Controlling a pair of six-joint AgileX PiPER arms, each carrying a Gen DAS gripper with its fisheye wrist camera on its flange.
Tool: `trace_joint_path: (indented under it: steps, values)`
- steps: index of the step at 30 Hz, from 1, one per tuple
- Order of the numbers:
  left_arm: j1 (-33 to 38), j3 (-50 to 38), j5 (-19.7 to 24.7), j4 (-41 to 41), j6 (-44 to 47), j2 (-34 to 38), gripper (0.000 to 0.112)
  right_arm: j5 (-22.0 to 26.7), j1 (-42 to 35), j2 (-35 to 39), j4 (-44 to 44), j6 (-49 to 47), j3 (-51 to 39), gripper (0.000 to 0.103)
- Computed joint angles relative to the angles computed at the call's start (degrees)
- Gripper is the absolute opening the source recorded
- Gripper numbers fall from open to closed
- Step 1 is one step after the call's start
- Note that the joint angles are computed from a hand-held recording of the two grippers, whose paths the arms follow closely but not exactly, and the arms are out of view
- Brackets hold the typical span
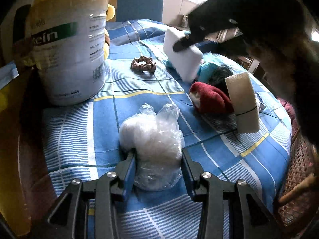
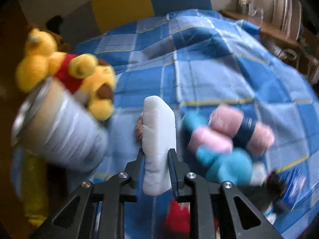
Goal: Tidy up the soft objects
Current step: 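Grasp the white sponge with the right tool while the left tool holds the bag bundle, then carry the bag bundle into the gold tray and open the left tool while right holds sponge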
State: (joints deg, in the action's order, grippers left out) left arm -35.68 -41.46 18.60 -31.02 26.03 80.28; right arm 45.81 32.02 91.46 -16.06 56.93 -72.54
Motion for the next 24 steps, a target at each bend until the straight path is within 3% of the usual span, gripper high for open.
trace_joint_path:
  steps: [3,7,17,24]
  values:
    - [-0.66,-0.13,1.14,5.06,-5.15,-1.42,0.042,-5.73,1.83,-3.90,3.44,0.08,7.25,0.021]
    - [-0.82,0.28,2.25,8.65,-8.20,-4.36,0.041,-9.79,2.23,-4.16,3.25,3.92,12.49,0.021]
    - [4.72,-0.29,8.68,8.49,-8.41,-13.22,0.041,-8.24,2.41,-2.87,-1.27,8.78,12.31,0.021]
    - [15.44,-1.77,16.69,2.20,-2.25,-18.15,0.041,-7.61,2.76,-2.65,-3.42,10.87,12.36,0.021]
